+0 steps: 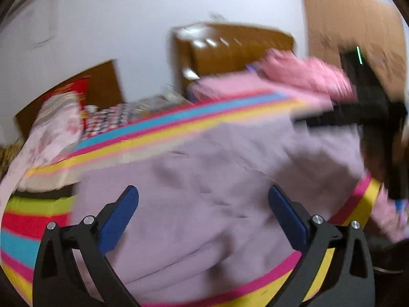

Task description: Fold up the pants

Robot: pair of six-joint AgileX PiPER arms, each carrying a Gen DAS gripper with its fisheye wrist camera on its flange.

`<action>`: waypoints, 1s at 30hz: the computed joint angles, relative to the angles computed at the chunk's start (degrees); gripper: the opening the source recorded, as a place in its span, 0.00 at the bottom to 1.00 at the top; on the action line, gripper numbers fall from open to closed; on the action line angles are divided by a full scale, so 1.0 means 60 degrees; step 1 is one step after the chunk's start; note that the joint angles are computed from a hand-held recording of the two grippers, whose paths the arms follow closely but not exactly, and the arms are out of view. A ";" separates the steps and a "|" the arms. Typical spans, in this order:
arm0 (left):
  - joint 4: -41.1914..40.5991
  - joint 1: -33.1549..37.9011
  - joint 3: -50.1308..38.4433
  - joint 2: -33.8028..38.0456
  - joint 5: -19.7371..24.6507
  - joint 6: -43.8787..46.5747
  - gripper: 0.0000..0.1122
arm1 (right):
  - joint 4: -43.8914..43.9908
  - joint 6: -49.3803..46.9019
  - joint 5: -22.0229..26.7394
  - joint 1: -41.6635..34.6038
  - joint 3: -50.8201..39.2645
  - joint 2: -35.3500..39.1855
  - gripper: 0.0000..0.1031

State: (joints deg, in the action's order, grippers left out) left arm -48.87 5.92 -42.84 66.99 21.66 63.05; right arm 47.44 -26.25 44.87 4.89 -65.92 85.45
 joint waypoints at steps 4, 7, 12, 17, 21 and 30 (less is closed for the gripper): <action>0.0483 0.2646 -0.0172 -0.0120 0.0679 -0.0750 0.90 | 0.0181 0.0158 0.1228 0.0986 -0.0395 0.0595 0.87; 0.1153 0.3928 0.0306 -0.0099 0.0653 -0.1037 0.90 | -0.1066 0.1355 0.0699 0.1794 -0.0407 0.0503 0.80; -0.1108 0.5325 0.1005 -0.0532 0.1286 0.1573 0.90 | -0.0754 0.1126 0.0249 0.1976 -0.0723 0.0219 0.67; -0.0982 0.4199 0.0938 -0.0048 0.0121 0.1912 0.90 | -0.0843 0.1724 0.0949 0.2361 -0.1443 0.1037 0.58; -0.1358 0.4452 0.0859 0.0533 0.0534 0.2614 0.90 | -0.0670 0.2220 0.0499 0.2390 -0.1623 0.1789 0.49; -0.2301 0.5588 0.0608 0.0684 0.1503 0.3619 0.90 | -0.0700 0.2327 -0.0222 0.2772 -0.1418 0.0452 0.14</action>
